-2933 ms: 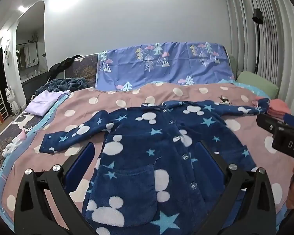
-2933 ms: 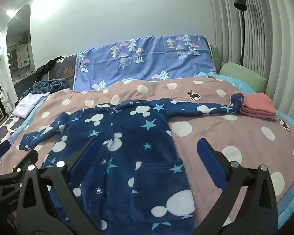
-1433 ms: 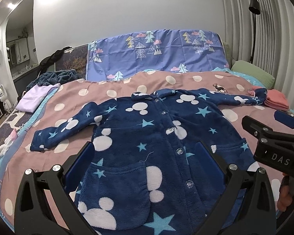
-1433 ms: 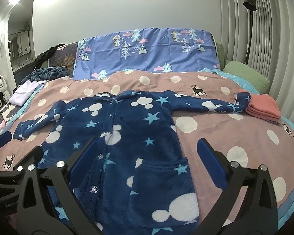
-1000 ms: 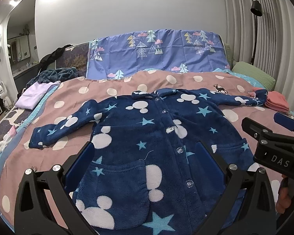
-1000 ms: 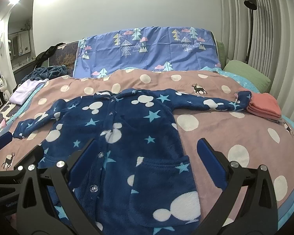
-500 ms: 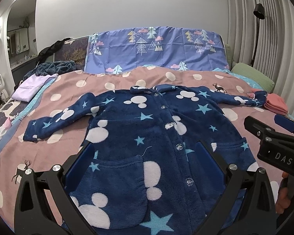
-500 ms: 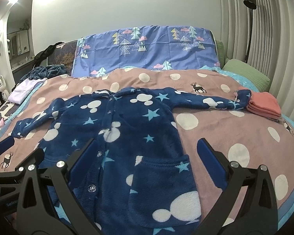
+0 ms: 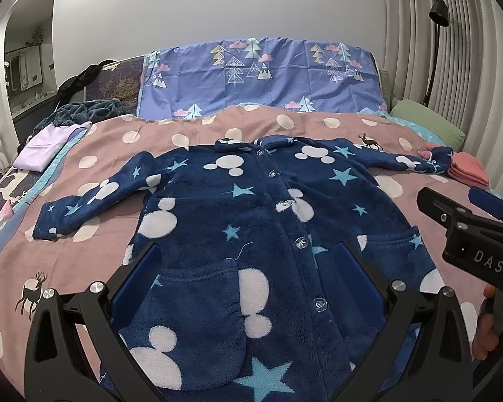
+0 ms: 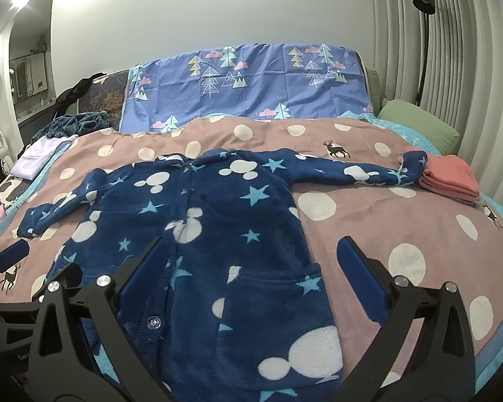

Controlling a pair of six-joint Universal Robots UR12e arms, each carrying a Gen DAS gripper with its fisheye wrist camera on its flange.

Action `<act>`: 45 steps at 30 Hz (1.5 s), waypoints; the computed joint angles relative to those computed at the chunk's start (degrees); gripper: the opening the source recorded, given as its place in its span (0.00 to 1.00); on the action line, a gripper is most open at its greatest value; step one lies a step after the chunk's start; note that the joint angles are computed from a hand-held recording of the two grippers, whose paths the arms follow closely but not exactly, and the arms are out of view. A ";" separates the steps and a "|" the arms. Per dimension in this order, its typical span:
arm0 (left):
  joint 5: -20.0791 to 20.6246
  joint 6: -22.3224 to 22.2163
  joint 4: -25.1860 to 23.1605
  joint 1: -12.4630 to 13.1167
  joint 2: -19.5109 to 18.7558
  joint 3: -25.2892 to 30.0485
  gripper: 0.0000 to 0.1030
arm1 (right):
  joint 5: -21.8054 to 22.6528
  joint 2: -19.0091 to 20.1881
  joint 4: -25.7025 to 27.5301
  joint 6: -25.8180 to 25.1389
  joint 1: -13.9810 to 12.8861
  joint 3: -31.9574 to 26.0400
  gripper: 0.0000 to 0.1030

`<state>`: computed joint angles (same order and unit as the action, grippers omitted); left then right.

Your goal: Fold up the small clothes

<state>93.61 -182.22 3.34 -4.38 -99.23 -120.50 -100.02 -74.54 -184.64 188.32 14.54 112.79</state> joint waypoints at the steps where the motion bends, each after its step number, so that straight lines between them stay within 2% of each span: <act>1: -0.12 0.08 -0.08 0.02 -0.02 -0.01 0.99 | 0.03 -0.02 0.14 -0.05 0.00 -0.05 0.98; 11: 0.50 0.30 -0.58 -0.19 -0.38 0.11 0.99 | -0.22 0.21 1.13 0.04 0.14 -0.45 0.98; 24: -2.84 -1.62 -0.98 1.53 -0.56 -0.13 0.99 | -0.64 1.05 1.90 -1.24 0.58 -1.27 0.98; 27: -3.82 -2.45 -0.79 2.52 -0.85 -0.28 0.90 | -0.90 1.61 2.31 -1.99 0.72 -1.79 0.98; 28: -4.24 -3.07 -0.90 2.98 -0.86 -0.34 0.84 | -1.13 1.86 2.64 -2.27 0.68 -1.97 0.98; 31: -6.50 -7.47 -1.45 6.24 -0.90 -0.74 0.71 | -1.84 2.36 3.38 -2.30 0.56 -2.30 0.98; 34: -7.18 -14.64 -2.68 10.96 -1.18 -1.23 0.62 | -2.48 2.70 4.48 -1.95 0.34 -2.61 0.98; 36: -8.82 -20.18 -3.79 15.13 -1.59 -1.70 0.61 | -3.19 3.04 5.22 -2.04 0.33 -2.97 0.98; 39: -16.50 -27.89 -2.33 22.47 -3.14 -2.80 0.61 | -4.09 3.81 6.28 -2.15 0.50 -3.85 0.98; 41: -17.22 -30.98 -1.35 25.22 -3.95 -2.79 0.60 | -4.28 4.44 7.04 -2.61 0.74 -4.61 0.98; 45: -16.70 -34.68 -1.03 28.77 -5.91 -0.96 0.59 | -3.67 5.68 7.50 -5.14 1.27 -5.83 0.98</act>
<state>76.91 -216.91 2.31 24.39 -105.14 -121.46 -103.69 -68.86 -177.14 183.18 15.82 106.97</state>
